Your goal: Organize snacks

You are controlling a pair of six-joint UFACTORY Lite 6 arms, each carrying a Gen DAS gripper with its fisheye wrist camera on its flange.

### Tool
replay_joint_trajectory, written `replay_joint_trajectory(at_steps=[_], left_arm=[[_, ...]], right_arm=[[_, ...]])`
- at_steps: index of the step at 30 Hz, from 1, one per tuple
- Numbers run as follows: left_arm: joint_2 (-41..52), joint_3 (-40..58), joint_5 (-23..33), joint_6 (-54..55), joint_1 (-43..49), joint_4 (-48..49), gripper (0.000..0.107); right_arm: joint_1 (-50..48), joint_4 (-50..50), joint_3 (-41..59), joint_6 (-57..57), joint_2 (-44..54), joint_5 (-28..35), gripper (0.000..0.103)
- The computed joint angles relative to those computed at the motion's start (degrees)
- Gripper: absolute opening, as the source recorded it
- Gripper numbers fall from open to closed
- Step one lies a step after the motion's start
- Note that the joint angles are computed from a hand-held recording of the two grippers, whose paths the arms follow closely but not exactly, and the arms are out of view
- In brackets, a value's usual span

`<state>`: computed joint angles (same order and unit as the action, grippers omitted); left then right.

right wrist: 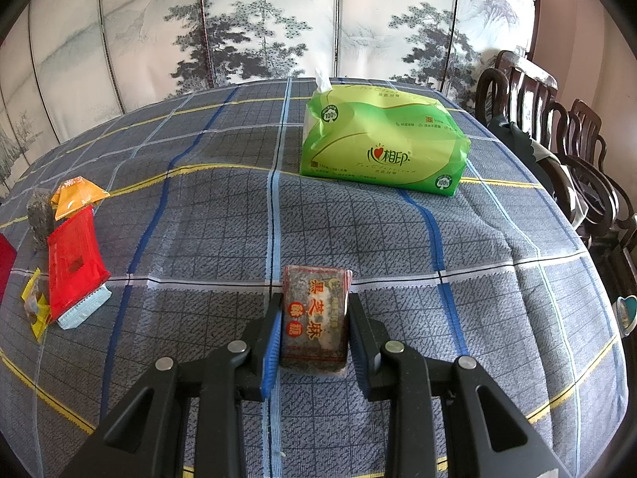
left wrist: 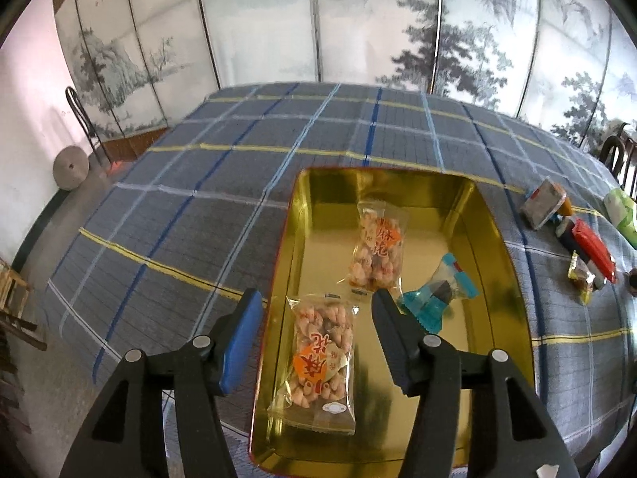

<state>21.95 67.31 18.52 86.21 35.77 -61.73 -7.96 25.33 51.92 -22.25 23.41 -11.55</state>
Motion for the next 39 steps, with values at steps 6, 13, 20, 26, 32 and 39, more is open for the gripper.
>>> replay_joint_trajectory(at_steps=[6, 13, 20, 26, 32, 39], left_arm=[[-4.37, -4.86, 0.43, 6.37, 0.48, -4.26, 0.054], [-8.76, -8.96, 0.55, 8.29, -0.06, -5.35, 0.054], [-10.91, -10.44, 2.84, 9.04, 1.67, -6.07, 0.055], [-11.43, -10.91, 4.48, 11.24, 4.69, -6.82, 0.055], [-10.03, -9.9, 6.04, 11.28, 7.91, -5.93, 0.058], [-7.37, -7.5, 8.25, 10.12, 10.64, -3.09, 0.058]], right_arm=[[-1.29, -9.95, -1.53, 9.79, -1.27, 0.07, 0.03], [-2.76, -27.46, -9.79, 28.7, -7.34, -2.21, 0.029], [3.12, -33.61, -18.1, 38.2, -17.77, -1.79, 0.029], [20.81, -7.92, -15.97, 17.77, -21.32, 1.85, 0.029], [35.96, 6.99, -0.15, 5.77, -11.87, 6.9, 0.029], [43.61, 6.31, 36.43, 8.57, 12.93, 23.04, 0.03]])
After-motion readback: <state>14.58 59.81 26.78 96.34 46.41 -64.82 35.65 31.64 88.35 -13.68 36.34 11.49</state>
